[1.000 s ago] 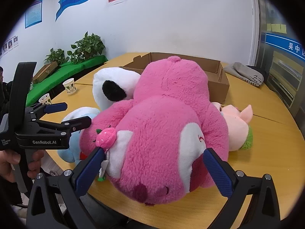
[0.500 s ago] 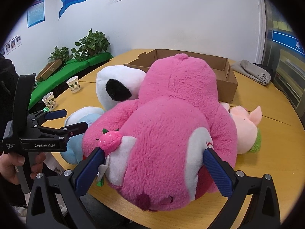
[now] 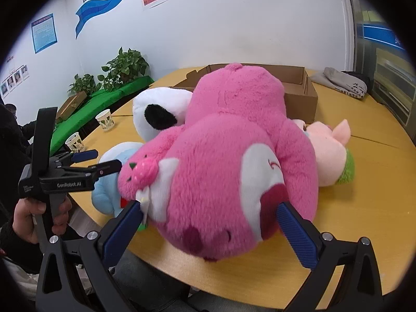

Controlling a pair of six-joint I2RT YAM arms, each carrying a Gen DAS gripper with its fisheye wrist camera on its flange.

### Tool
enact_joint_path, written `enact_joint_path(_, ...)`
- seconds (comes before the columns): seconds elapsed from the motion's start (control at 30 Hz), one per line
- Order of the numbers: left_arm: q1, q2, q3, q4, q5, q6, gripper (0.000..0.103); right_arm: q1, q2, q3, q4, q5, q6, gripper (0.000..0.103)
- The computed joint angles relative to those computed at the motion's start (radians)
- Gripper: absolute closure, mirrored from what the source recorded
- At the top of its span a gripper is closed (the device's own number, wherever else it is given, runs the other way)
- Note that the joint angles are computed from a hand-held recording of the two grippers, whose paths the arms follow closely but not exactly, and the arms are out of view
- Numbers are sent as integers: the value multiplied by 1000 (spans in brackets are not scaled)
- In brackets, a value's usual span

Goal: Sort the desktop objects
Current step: 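Grasp the large pink bear with the right gripper and lift it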

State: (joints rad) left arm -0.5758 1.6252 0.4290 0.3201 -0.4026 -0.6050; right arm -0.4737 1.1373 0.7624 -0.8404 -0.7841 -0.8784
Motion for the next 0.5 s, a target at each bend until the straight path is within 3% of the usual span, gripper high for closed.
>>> enact_joint_path(0.27,25,-10,-11,23,61,34,0,-44,25,-28,-17,4,-43,0)
enact_joint_path(0.5,115,-32,-22,53,195,85,0,101,-14,-137,235,96,203,0)
